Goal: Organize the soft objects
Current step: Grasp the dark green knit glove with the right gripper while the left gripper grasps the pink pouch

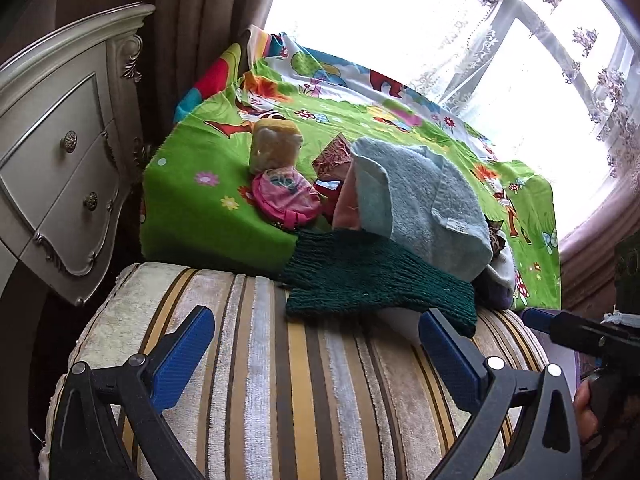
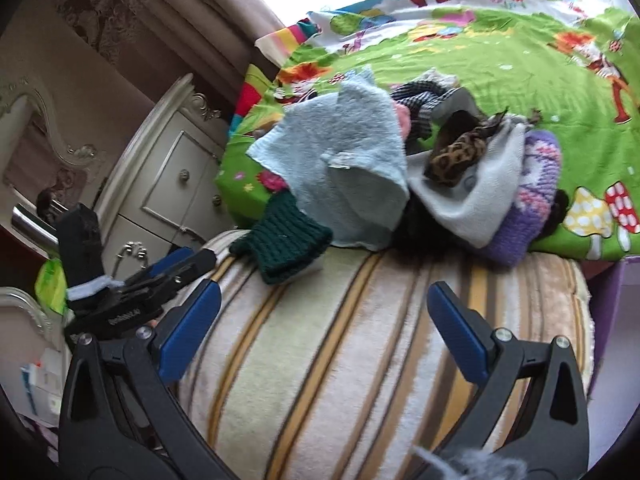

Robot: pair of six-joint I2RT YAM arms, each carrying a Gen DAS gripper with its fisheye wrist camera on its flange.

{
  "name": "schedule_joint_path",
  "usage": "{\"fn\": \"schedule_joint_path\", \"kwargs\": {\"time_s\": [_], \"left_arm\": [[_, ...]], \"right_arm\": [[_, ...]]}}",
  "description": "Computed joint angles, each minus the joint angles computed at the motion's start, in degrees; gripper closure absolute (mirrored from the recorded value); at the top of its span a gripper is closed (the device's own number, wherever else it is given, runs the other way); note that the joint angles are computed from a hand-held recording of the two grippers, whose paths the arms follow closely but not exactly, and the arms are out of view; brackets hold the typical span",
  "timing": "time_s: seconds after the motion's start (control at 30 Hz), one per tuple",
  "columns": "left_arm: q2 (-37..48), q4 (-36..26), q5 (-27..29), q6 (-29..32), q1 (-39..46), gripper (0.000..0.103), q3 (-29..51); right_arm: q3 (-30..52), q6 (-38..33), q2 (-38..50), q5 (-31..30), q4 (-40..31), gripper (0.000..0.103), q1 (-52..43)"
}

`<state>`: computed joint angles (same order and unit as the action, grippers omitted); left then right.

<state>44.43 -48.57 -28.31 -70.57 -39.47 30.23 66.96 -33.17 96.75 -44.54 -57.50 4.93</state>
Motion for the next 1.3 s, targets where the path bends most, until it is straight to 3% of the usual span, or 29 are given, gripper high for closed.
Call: {"fn": "schedule_joint_path", "kwargs": {"time_s": [0.1,0.2,0.3,0.37,0.47,0.53,0.73,0.9,1.03,1.07,1.13,1.3], "left_arm": [[-2.2,0.7,1.5,1.7,2.4,0.003,-1.0],[-4.8,1.2,4.0,6.0,7.2,0.008,-1.2],[-6.0,1.7,6.6,12.1,14.0,0.009,-1.0],[-6.0,3.6,11.2,18.1,21.6,0.013,-1.5],[-3.0,8.3,21.8,27.0,34.6,0.025,-2.2],[2.3,12.1,28.3,32.8,42.9,0.034,-1.8],[17.1,20.3,38.0,41.0,53.6,0.037,2.2],[28.7,23.8,36.7,43.2,53.9,0.04,6.3],[34.7,25.5,36.9,43.6,54.0,0.041,8.4],[36.1,25.5,36.5,43.7,53.4,0.043,9.1],[39.2,25.3,36.1,43.8,52.5,0.065,10.3],[37.6,26.9,35.6,43.9,52.1,0.073,8.6]], "right_arm": [[4.7,2.6,4.7,-1.7,-3.2,0.0,3.4],[6.4,10.0,8.6,-0.1,-0.1,0.001,6.7],[8.5,13.3,12.8,-0.1,0.0,0.003,8.5],[8.7,14.4,13.9,-0.1,0.6,0.006,9.6],[9.5,14.7,15.5,0.2,0.8,0.021,11.5],[10.3,14.0,16.7,0.3,0.0,0.047,12.3],[9.4,11.9,15.1,-0.4,1.2,0.069,12.5],[9.5,10.3,14.1,-1.4,1.2,0.09,11.2],[10.0,8.5,13.9,-2.3,0.3,0.09,10.1],[10.0,8.2,13.8,-2.3,0.2,0.09,10.0],[9.9,7.4,13.6,-3.0,-0.4,0.091,9.5],[10.2,4.5,12.4,-4.3,-2.4,0.091,6.8]]}}
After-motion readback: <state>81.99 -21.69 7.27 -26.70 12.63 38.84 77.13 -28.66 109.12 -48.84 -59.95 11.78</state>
